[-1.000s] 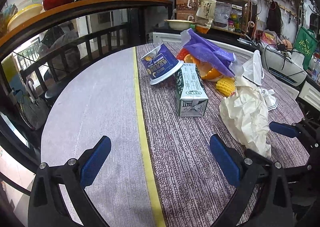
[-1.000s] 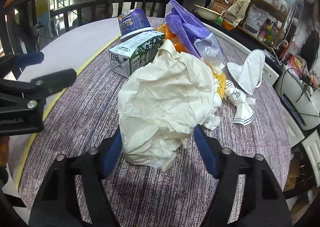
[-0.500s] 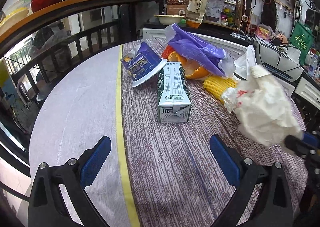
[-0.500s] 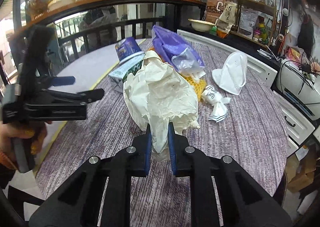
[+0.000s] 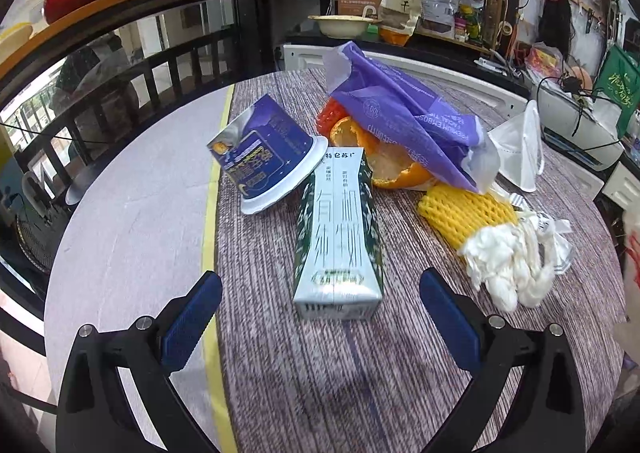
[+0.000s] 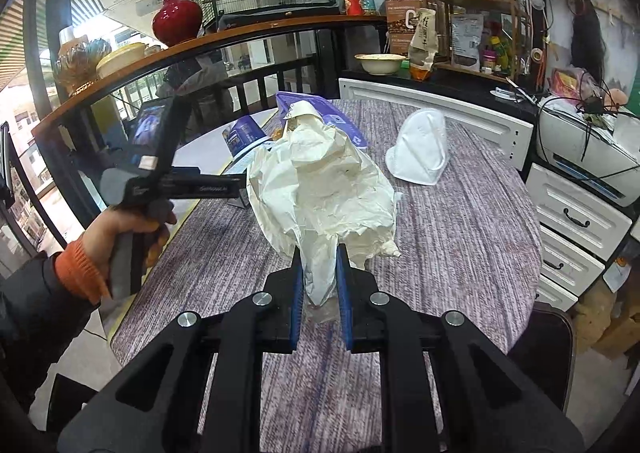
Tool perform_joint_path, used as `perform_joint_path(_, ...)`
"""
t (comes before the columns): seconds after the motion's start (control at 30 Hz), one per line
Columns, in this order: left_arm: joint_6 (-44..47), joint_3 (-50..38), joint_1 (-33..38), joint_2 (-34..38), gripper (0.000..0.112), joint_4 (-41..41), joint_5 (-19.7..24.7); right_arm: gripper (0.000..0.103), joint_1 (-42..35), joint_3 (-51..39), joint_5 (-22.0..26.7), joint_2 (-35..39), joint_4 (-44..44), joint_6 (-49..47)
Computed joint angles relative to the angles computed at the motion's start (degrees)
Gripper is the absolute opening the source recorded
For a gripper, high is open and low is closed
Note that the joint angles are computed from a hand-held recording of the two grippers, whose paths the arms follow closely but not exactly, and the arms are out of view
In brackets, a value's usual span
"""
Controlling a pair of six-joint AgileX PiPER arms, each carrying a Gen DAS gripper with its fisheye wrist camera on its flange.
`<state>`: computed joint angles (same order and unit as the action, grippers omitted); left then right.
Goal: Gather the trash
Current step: 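Grasp the green-and-white milk carton with the left tool while the right tool holds the paper, then carry the carton with the left tool to the bin while the right tool drops the paper in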
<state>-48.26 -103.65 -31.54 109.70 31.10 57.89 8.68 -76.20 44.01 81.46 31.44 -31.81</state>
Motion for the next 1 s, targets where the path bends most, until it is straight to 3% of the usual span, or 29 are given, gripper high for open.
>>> perform_joint_path(0.13, 0.8, -5.3, 0.9, 3.8, 0.094, -2.0, 1.5, 0.016, -2.2, 2.6, 0.1, -2.1, 0.5, -1.5)
perform_joint_path(0.5, 6.6, -18.6, 2.4, 12.9, 0.051, -7.0, 9.6, 0.016, -6.7, 6.7, -0.1, -4.1, 3.7, -5.5)
perform_joint_path(0.77, 6.0, -14.4, 2.7, 10.3, 0.05, -8.5, 7.4, 0.016, -5.9, 7.2, -0.7, -4.8, 2.8, -5.0)
perform_joint_path(1.0, 4.1, -0.6, 1.8, 1.8, 0.05, -10.0, -0.2, 0.016, -6.9, 7.3, 0.0, -4.3, 4.0, -6.0)
